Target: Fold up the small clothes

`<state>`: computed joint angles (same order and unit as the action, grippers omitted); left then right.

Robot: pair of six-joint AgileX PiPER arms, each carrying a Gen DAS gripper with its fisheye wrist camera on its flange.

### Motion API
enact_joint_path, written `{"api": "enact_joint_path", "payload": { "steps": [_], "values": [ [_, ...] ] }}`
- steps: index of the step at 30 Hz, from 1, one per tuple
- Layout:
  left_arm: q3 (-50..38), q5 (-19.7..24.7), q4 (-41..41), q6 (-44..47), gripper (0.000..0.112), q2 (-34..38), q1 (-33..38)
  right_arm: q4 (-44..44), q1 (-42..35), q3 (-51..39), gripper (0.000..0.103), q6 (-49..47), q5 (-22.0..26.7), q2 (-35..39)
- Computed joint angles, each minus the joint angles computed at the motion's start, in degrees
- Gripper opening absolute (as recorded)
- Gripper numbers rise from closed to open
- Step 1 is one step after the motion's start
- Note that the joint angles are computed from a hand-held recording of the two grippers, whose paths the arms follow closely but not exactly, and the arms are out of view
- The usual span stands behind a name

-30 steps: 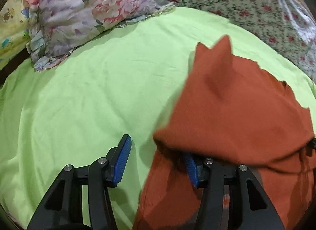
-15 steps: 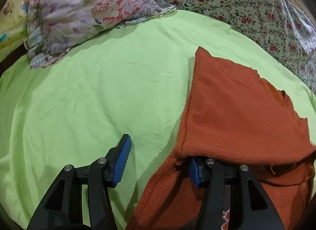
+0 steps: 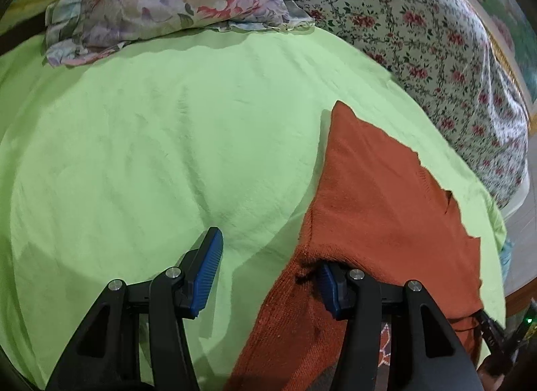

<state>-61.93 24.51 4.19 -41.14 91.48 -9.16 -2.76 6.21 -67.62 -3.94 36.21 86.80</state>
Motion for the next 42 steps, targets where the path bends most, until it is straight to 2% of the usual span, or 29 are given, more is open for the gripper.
{"api": "enact_joint_path", "payload": {
  "steps": [4, 7, 10, 14, 17, 19, 21, 22, 23, 24, 26, 28, 30, 32, 33, 35, 40, 42],
  "values": [
    [-0.1, 2.3, -2.9, 3.7, 0.054, -1.1, 0.4, 7.3, -5.0, -0.1, 0.015, -2.5, 3.5, -2.6],
    [0.7, 5.0, -3.4, 6.4, 0.053, -2.9, 0.1, 13.4, -8.6, 0.0, 0.022, -5.3, 5.0, -5.0],
    [1.7, 8.5, 0.5, 2.7, 0.054, -6.5, -2.2, 21.5, -11.2, 0.0, 0.031, -9.8, 5.7, -6.4],
    [-0.4, 8.6, 5.2, -1.2, 0.056, -8.8, -7.1, 29.7, -10.0, -3.8, 0.032, -14.0, 7.4, -2.6],
    [-4.5, 7.4, 5.8, 0.4, 0.061, -5.4, -9.8, 33.7, -7.2, -6.6, 0.032, -14.8, 6.9, 1.8],
    [-6.8, 7.2, 2.2, 4.8, 0.061, -1.7, -9.5, 36.8, -6.6, -9.2, 0.032, -15.0, 9.2, 6.0],
    [-9.0, 9.1, -2.0, 9.8, 0.059, 2.3, -7.9, 35.2, -5.8, -10.2, 0.032, -12.3, 10.0, 8.3],
    [-9.2, 9.7, -4.5, 12.6, 0.054, 3.7, -7.0, 32.4, -5.6, -10.0, 0.032, -9.8, 9.5, 9.1],
    [-8.3, 9.1, -5.5, 13.8, 0.053, 3.5, -6.6, 31.8, -6.1, -9.8, 0.032, -9.1, 9.4, 9.4],
    [-6.9, 7.8, -6.4, 15.3, 0.053, 2.5, -6.1, 33.5, -7.4, -8.9, 0.032, -10.1, 9.6, 9.2],
    [-5.8, 8.9, -6.1, 15.0, 0.054, 0.7, -6.3, 38.8, -10.6, -6.6, 0.032, -13.9, 10.5, 7.6],
    [-3.9, 11.1, 0.9, 8.1, 0.059, -2.0, -8.1, 37.1, -11.9, -4.6, 0.033, -13.0, 10.0, 4.2],
    [-0.2, 10.9, 3.6, 5.4, 0.061, -6.0, -9.2, 36.6, -14.3, -1.4, 0.038, -13.4, 10.3, -0.5],
    [4.3, 10.8, 3.9, 4.2, 0.063, -11.0, -9.9, 39.6, -18.0, 0.8, 0.047, -17.2, 13.2, -3.7],
    [7.1, 11.1, 5.5, 1.7, 0.065, -14.2, -10.8, 40.5, -19.5, 1.8, 0.048, -18.7, 14.6, -5.3],
    [11.7, 12.1, 7.3, -1.8, 0.070, -19.5, -12.7, 41.0, -22.9, 4.4, 0.048, -21.9, 17.7, -9.3],
    [22.1, 18.4, 11.9, -10.8, 0.070, -32.7, -19.6, 44.7, -33.5, 11.2, 0.048, -32.3, 26.6, -17.6],
    [26.0, 20.3, 11.7, -13.5, 0.071, -38.5, -22.2, 46.6, -39.6, 14.4, 0.048, -38.1, 31.9, -20.5]
  ]
}}
